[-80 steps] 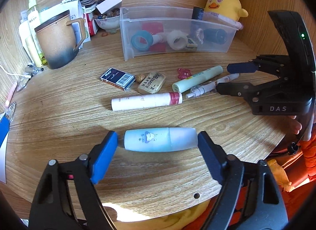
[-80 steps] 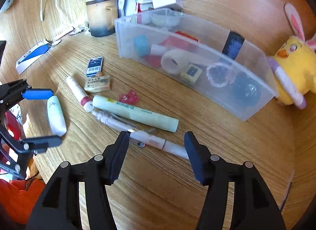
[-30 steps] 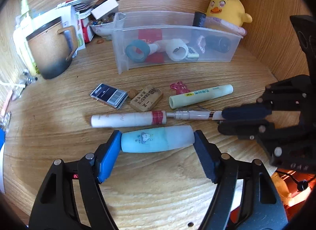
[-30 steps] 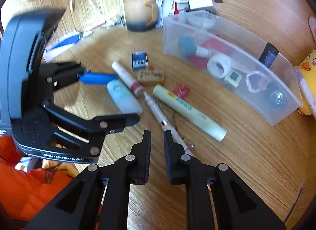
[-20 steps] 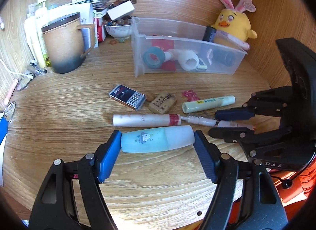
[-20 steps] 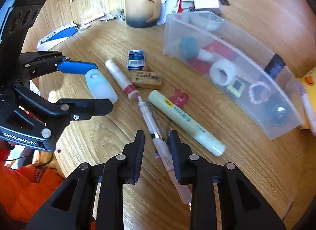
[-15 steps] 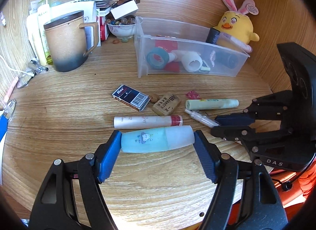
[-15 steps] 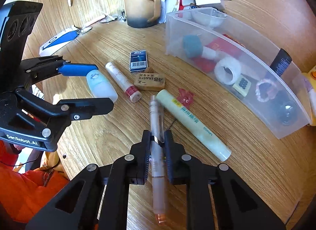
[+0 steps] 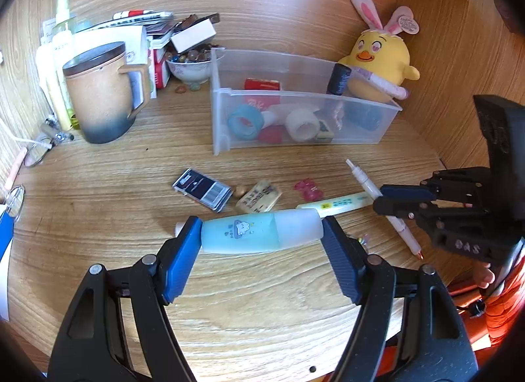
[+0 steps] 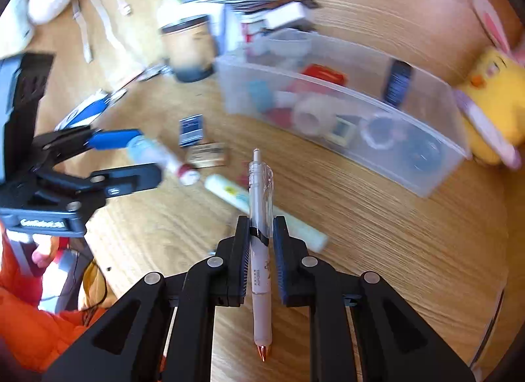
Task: Organize objects
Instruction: 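Grasp the pink pen with right tool while left tool lifts the blue bottle, then carry blue bottle and pink pen into the box and open both tools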
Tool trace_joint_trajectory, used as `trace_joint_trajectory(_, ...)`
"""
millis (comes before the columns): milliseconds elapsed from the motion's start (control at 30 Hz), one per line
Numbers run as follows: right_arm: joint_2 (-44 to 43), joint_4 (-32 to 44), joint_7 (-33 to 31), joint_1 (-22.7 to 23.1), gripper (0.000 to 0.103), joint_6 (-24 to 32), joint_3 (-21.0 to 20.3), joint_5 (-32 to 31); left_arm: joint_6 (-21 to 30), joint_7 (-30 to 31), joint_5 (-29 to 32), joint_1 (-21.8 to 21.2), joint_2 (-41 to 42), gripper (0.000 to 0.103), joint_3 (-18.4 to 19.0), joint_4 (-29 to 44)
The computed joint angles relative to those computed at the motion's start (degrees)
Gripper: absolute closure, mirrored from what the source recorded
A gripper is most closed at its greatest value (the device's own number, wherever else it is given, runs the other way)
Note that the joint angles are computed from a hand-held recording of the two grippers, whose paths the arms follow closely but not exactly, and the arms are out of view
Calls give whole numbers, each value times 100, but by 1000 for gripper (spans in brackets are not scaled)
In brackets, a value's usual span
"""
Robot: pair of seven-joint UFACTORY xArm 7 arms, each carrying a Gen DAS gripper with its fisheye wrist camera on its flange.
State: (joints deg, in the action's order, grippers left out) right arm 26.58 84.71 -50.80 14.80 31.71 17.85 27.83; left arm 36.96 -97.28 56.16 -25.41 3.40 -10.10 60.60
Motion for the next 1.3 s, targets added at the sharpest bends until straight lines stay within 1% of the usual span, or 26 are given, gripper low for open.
trace_joint_trajectory(100,111,84,372,14,90,-110,-159,-66,36,131,-17,-20,101,30,5,156)
trace_joint_trajectory(233,151,136,454,-186,90,-278,-50,112,124,303,-18,-61,244,30,61,428)
trace_joint_trajectory(400,135,180,228,-430,90,-626,213,548,183,531,32,-105,441,30,180,821)
trace_joint_trajectory(667,237,491,33,-533,90,-990,446,1048,306,813,133,-191,717,30,365,1382)
trace_joint_trajectory(900,193,611,-272,-700,90,-1243,672,1485,210,1019,5,-192,901,30,518,1690)
trace_joint_trajectory(1067,217,803,-355,-667,90,-1409,693,1618,97,1128,-74,-171,990,30,624,1868)
trace_joint_trajectory(1200,317,1036,-305,-627,90,-1518,703,1582,-25,1161,-85,-131,1047,30,716,1995)
trace_joint_trajectory(1300,475,1323,-123,-528,90,-1571,636,1415,-60,1188,-100,-112,1103,30,773,2092)
